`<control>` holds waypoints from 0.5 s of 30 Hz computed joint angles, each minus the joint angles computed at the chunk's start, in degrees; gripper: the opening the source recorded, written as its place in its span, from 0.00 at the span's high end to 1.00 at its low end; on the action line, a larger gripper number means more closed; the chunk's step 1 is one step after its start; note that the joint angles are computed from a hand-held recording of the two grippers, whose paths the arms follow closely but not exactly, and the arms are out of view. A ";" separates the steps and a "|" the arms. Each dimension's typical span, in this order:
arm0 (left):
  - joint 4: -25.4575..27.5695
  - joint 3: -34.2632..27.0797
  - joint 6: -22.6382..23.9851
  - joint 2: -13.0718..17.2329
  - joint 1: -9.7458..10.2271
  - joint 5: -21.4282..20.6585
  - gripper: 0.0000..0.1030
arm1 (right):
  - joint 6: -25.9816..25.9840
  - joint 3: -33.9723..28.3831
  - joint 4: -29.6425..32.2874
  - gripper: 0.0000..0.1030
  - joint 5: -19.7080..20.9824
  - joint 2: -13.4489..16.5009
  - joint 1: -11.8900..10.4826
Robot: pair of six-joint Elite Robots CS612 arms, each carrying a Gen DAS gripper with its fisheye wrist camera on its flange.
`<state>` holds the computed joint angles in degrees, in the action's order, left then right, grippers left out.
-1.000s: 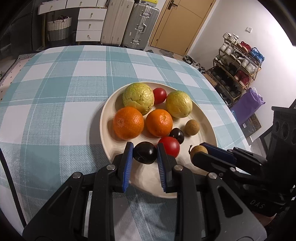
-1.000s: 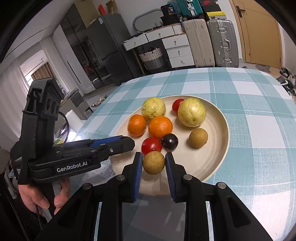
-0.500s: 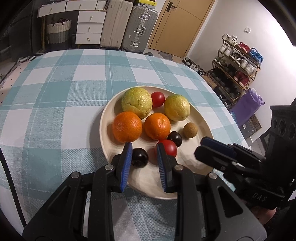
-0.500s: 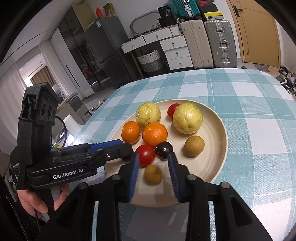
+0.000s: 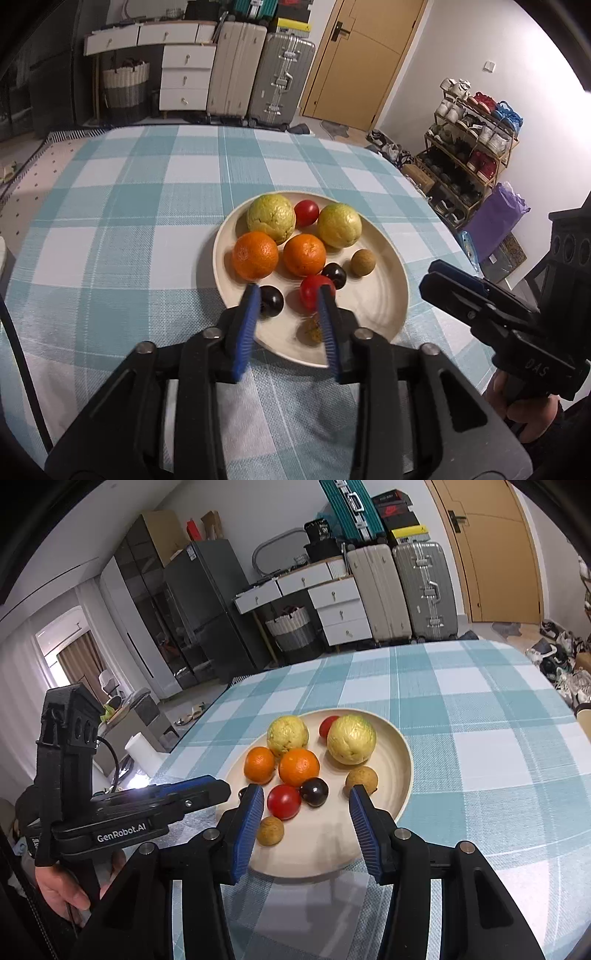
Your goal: Organize fruits
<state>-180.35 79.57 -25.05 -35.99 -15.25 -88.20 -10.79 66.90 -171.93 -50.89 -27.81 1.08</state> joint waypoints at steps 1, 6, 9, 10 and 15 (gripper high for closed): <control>-0.82 0.56 -0.05 -0.31 -0.13 0.41 0.64 | 0.17 0.55 -1.07 0.50 0.21 -0.27 -0.08; -4.00 3.16 -0.05 -1.75 -0.80 2.40 0.57 | 1.80 2.63 -7.28 0.32 1.18 -0.96 -0.38; -6.07 4.79 -0.31 -2.57 -1.30 4.51 0.42 | 2.48 3.74 -10.79 0.25 1.74 -1.32 -0.48; -6.40 5.26 -0.11 -2.89 -1.60 5.95 0.34 | 2.84 4.07 -12.00 0.22 1.80 -1.41 -0.50; -11.33 8.23 0.97 -4.20 -2.92 12.46 0.21 | 4.43 5.94 -18.36 0.13 1.44 -1.85 -0.65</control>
